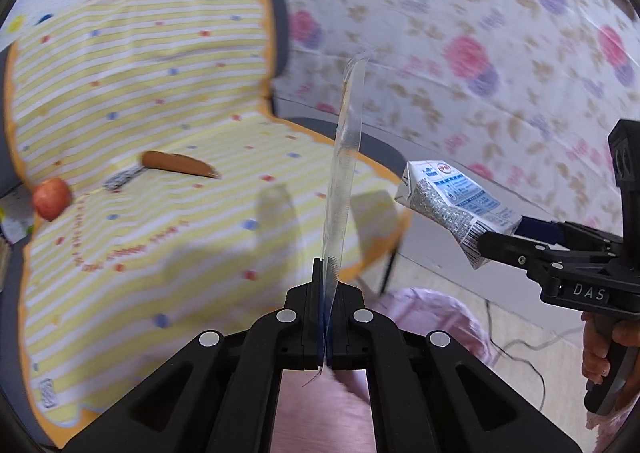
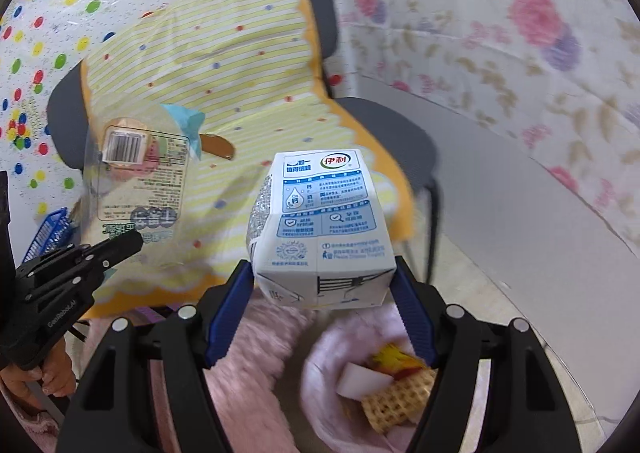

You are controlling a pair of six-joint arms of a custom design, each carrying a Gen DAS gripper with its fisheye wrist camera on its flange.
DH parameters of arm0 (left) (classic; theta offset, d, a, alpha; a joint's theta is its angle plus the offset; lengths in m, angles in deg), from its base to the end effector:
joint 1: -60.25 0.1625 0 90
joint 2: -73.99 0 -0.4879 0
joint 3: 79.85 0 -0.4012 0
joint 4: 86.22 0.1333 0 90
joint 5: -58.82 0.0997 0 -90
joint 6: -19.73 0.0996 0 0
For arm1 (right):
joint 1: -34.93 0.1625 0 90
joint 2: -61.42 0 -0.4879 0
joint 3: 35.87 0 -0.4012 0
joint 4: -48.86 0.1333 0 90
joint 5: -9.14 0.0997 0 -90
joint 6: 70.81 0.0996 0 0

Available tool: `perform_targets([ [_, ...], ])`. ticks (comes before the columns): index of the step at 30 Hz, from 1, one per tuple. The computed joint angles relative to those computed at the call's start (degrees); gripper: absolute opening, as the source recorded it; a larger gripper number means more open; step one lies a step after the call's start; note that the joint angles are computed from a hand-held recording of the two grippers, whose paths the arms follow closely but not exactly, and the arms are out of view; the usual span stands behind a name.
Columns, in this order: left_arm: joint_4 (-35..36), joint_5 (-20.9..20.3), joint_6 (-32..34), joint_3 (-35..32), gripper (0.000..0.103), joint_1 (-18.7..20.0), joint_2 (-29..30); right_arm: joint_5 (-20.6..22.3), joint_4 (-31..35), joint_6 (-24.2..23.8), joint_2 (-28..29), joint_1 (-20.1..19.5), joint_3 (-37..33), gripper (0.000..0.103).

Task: Collect trash
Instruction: 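Carry the carton and plastic wrapper to the bin and release them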

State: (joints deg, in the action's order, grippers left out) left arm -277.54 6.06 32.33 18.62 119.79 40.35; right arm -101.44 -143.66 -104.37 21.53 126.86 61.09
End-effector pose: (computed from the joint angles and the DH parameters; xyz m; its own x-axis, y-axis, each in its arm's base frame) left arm -0.1901 -0.7051 0.0652 -0.7588 0.2423 -0.6045 0.5872 0.6559 -0.4742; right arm 0.1228 -0.7251 0.1443 -0.7737 -0.2052 0.5994 -0.5416 0.7052 -0.4575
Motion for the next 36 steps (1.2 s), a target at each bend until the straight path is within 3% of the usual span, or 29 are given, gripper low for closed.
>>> perform_targets([
  [9, 8.5, -5.8, -0.6, -2.1, 0.001, -1.0, 3.4, -4.9, -7.1, 1.2, -3.7, -2.9, 8.6, 0.069],
  [19, 16.1, -8.0, -1.6, -8.1, 0.004, -0.1, 7.1, -5.0, -5.7, 3.2, -2.9, -5.9, 7.3, 0.066],
  [20, 17.4, -7.9, -1.9, -9.1, 0.012, 0.0, 7.6, -4.5, -4.9, 3.6, -2.6, -6.4, 6.6, 0.065],
  [21, 18.3, -8.4, -2.3, -9.8, 0.033, 0.2, 7.8, -4.2, -4.3, 4.0, -2.3, -6.7, 5.8, 0.065],
  [23, 18.5, -8.7, -2.6, -10.5, 0.050, 0.4, 8.2, -3.9, -3.5, 4.7, -1.6, -7.2, 4.4, 0.065],
  [28, 17.1, -7.3, -2.1, -9.8, 0.053, 0.3, 7.7, -4.2, -2.8, 5.9, -1.5, -7.5, 3.6, 0.065],
  [36, 10.8, -1.3, -2.0, -6.1, 0.054, -0.3, 5.1, -3.6, -4.9, 6.8, -3.8, -6.7, 6.4, 0.065],
])
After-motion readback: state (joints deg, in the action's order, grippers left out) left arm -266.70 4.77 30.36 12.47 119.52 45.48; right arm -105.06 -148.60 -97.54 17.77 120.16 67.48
